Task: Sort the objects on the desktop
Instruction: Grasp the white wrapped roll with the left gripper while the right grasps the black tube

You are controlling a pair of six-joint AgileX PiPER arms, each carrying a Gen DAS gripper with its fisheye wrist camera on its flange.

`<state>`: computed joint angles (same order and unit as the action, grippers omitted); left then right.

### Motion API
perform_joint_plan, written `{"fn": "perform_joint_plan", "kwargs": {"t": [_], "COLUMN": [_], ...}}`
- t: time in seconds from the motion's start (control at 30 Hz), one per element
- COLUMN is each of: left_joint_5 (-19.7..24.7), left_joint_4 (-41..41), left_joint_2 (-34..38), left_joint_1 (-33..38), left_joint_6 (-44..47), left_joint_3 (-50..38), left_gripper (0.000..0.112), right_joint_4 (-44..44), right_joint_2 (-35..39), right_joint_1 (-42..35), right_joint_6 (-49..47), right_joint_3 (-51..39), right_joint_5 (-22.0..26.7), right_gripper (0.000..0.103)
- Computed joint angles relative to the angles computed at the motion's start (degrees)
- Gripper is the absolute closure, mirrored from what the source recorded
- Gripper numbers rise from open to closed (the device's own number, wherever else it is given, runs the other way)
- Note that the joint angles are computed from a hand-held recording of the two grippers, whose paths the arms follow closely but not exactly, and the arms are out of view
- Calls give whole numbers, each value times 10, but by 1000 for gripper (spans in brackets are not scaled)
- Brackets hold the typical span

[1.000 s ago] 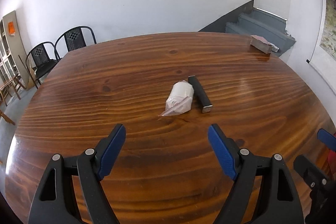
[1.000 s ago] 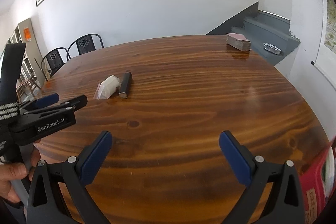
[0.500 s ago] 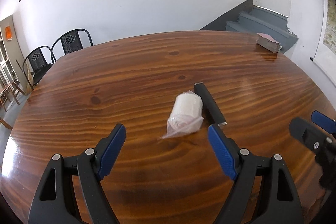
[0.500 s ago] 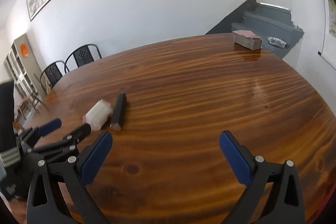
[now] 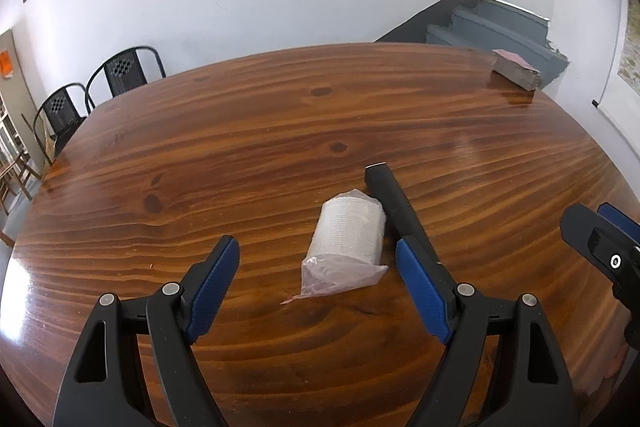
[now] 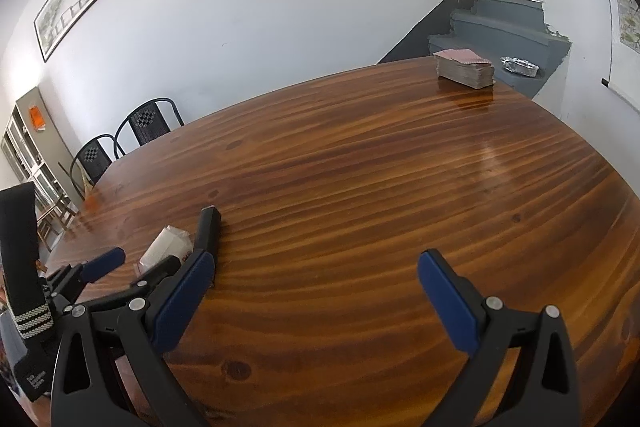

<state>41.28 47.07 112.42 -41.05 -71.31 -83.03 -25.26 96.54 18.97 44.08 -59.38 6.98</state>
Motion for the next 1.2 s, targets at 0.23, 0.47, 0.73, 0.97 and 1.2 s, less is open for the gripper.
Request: {"fn": "perform_joint_plan", "kwargs": {"t": [0.23,0.47,0.73,0.97,1.2], "left_joint_5": [-24,-3,49,67,77], "left_joint_4": [-74,-49,9,12,10], "left_joint_2": [-2,-19,-37,-38,-21], "left_joint_1": [31,45,59,64,45], "left_joint_6": [44,-2,-74,-91,-67], "left_joint_3": [10,39,59,63,41], "left_gripper": [64,71,71,71,71], "right_joint_4": [6,-4,18,108,152], "right_joint_2": [21,58,146,217,191], "right_joint_1": [5,35,95,102,90], "right_joint_6": [-9,-19,-117,-226,-255], "right_joint_3": [-27,-80,-214,-320,-271], "right_joint_5": [4,34,149,243,200], "right_gripper": [1,1,4,54,81]}}
